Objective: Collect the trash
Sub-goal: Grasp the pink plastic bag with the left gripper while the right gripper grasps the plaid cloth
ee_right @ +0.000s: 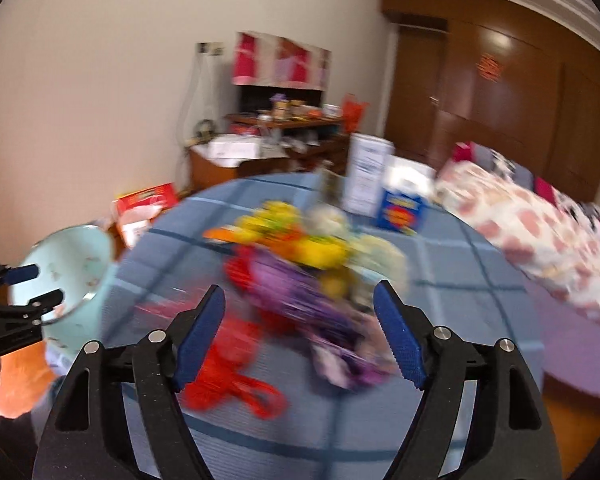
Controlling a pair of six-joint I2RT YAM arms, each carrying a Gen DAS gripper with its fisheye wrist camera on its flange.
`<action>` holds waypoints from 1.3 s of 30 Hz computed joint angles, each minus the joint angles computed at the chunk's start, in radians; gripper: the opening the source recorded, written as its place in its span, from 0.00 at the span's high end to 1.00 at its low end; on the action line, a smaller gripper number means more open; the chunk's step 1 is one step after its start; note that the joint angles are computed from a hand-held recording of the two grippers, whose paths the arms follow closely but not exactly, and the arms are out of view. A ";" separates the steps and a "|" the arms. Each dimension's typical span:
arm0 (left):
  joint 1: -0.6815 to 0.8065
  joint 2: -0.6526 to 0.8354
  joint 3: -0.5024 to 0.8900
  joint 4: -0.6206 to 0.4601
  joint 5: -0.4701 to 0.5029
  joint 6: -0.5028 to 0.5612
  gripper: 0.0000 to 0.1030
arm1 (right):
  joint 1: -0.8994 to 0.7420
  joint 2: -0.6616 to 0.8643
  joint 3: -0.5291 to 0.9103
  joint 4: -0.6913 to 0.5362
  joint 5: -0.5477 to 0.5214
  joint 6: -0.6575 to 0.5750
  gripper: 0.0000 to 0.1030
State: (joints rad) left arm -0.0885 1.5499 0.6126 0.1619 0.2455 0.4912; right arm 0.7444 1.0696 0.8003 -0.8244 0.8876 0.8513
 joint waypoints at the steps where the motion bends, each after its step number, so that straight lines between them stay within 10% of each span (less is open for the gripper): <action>1: -0.021 -0.005 -0.006 0.006 -0.005 -0.008 0.42 | -0.022 -0.031 -0.022 -0.014 -0.008 0.006 0.26; 22: -0.325 -0.048 -0.029 -0.002 -0.020 -0.116 0.43 | -0.190 -0.411 -0.256 -0.200 -0.053 0.075 0.25; 27: -0.369 0.021 0.039 -0.067 0.049 -0.102 0.96 | -0.195 -0.443 -0.280 -0.212 -0.061 0.088 0.24; 39: -0.265 -0.143 0.030 -0.122 0.054 -0.074 0.97 | -0.175 -0.381 -0.240 -0.123 -0.069 0.056 0.24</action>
State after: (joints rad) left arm -0.3531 1.4067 0.6426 0.0403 0.2993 0.4170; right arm 0.5698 0.6887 0.5599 -0.9474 0.8187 0.9074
